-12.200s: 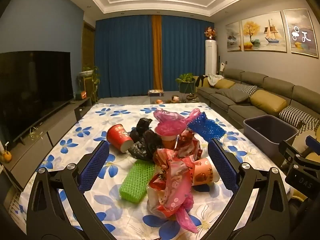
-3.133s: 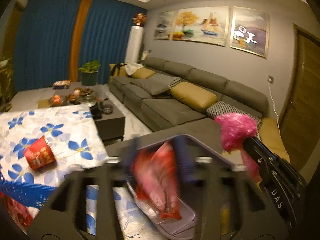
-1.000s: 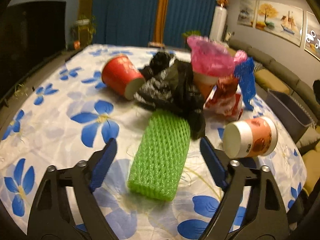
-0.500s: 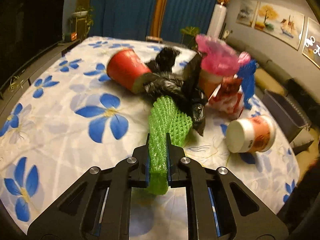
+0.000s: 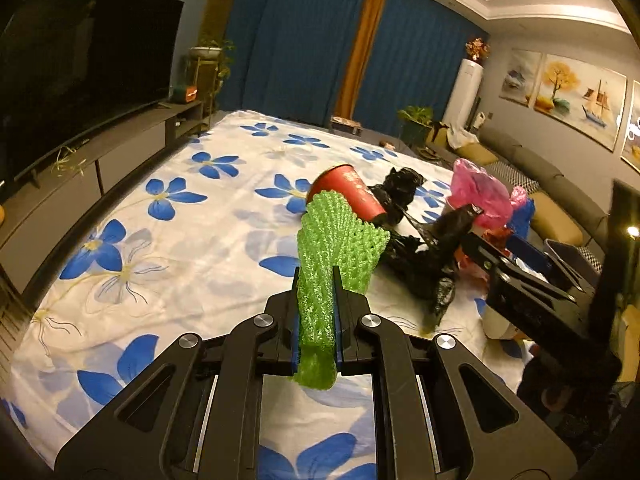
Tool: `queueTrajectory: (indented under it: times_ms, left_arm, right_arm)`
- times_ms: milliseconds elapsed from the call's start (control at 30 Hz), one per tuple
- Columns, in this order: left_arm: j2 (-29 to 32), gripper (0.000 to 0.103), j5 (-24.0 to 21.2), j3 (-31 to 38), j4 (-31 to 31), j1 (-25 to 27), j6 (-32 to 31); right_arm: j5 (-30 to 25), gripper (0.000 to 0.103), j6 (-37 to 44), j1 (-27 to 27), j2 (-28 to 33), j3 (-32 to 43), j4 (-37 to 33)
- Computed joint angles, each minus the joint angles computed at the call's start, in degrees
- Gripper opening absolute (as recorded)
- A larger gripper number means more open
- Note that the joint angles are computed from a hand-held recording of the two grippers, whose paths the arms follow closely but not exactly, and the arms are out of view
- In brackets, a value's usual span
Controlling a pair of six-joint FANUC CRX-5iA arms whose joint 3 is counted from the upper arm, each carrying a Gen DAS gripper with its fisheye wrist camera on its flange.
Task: Collect trash
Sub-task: 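Grasp the black plastic bag with the right tool, then carry the green sleeve and black bag to the bin and release both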
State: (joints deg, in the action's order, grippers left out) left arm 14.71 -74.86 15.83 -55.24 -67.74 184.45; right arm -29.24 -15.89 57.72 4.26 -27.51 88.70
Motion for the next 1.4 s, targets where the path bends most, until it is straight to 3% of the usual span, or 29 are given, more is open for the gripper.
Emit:
queueTrajectory:
  times_ms: [200,333,367,467,967,1167,1400]
  left_arm:
    - [-0.9,0.011,1.4,-1.4,-0.5,0.7,0.6]
    - [-0.9,0.011,1.5,-1.3,-1.2,0.5,0.7]
    - [-0.9,0.011,1.5,-1.3,-1.2,0.6,0.6]
    - [-0.8,0.011,1.4,-1.1,-1.3,0.7,0.6]
    - [1.8,0.011,-1.7,4.5,-2.9,-0.7,-2.9]
    - [4.2,0.011,-2.2,9.0,-4.1,-1.6,-6.4]
    - [8.9,0.011,-0.7,17.0,-4.8,-2.3,-12.2]
  right_arm:
    - [-1.0,0.054,4.1,0.3,3.6,4.2,-5.5]
    - [-1.0,0.033,6.8,0.4,4.9,5.5,-8.7]
    - [-0.9,0.02,7.3,0.4,5.1,5.6,-9.2]
    - [-0.2,0.006,6.5,0.1,4.7,4.9,-8.1]
    - [9.5,0.002,-18.6,-7.3,-8.8,-5.0,24.0]
    - [10.7,0.002,-22.2,-9.7,-13.5,-7.3,29.3]
    - [8.6,0.002,-20.8,-11.3,-19.2,-11.4,28.4]
